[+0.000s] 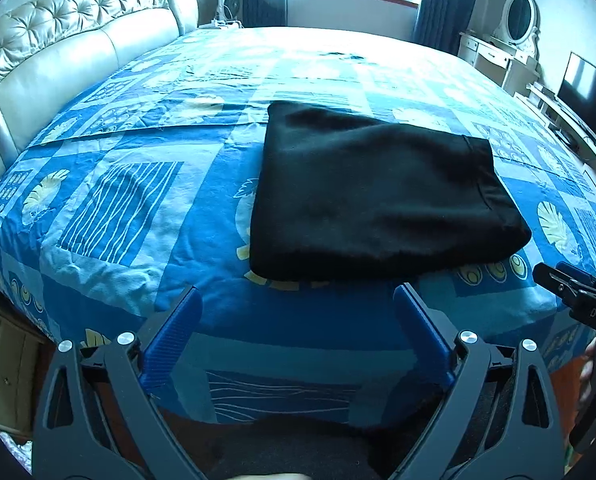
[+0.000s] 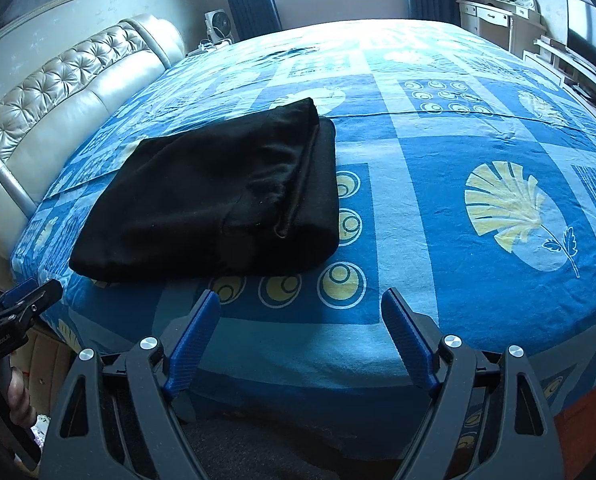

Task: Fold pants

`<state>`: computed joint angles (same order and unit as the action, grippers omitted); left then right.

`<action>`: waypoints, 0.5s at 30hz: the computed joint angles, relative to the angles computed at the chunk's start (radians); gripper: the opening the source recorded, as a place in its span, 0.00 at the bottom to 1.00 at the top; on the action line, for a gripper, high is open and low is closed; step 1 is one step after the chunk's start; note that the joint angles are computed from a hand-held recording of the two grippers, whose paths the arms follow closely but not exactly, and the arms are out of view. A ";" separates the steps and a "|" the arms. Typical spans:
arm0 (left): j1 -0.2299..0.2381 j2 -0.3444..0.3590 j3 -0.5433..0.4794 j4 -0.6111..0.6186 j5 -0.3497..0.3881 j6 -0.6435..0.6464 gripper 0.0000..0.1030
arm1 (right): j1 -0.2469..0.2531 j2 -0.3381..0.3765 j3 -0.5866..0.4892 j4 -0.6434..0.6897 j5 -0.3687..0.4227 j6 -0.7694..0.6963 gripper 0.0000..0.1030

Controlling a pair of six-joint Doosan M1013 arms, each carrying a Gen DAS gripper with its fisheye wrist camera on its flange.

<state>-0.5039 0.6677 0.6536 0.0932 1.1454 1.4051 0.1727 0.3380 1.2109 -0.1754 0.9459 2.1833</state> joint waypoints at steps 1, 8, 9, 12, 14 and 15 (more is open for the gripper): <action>-0.002 -0.003 0.006 0.012 -0.008 -0.007 0.93 | 0.000 0.000 0.000 0.004 -0.001 -0.005 0.80; -0.004 -0.010 0.018 0.026 -0.024 -0.017 0.93 | 0.003 0.006 -0.004 0.017 0.011 -0.016 0.80; -0.004 -0.010 0.017 0.025 -0.023 -0.018 0.93 | 0.003 0.006 -0.004 0.018 0.011 -0.017 0.80; -0.004 -0.007 0.012 0.026 -0.015 -0.020 0.93 | 0.004 0.008 -0.005 0.019 0.016 -0.018 0.80; -0.003 -0.005 0.007 0.019 -0.011 -0.018 0.93 | 0.003 0.008 -0.003 0.024 0.015 -0.018 0.80; -0.003 -0.004 0.006 0.019 -0.010 -0.019 0.93 | 0.003 0.008 -0.003 0.026 0.015 -0.018 0.80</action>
<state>-0.5069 0.6636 0.6598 0.1126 1.1355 1.3858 0.1753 0.3460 1.2077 -0.1495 0.9614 2.1652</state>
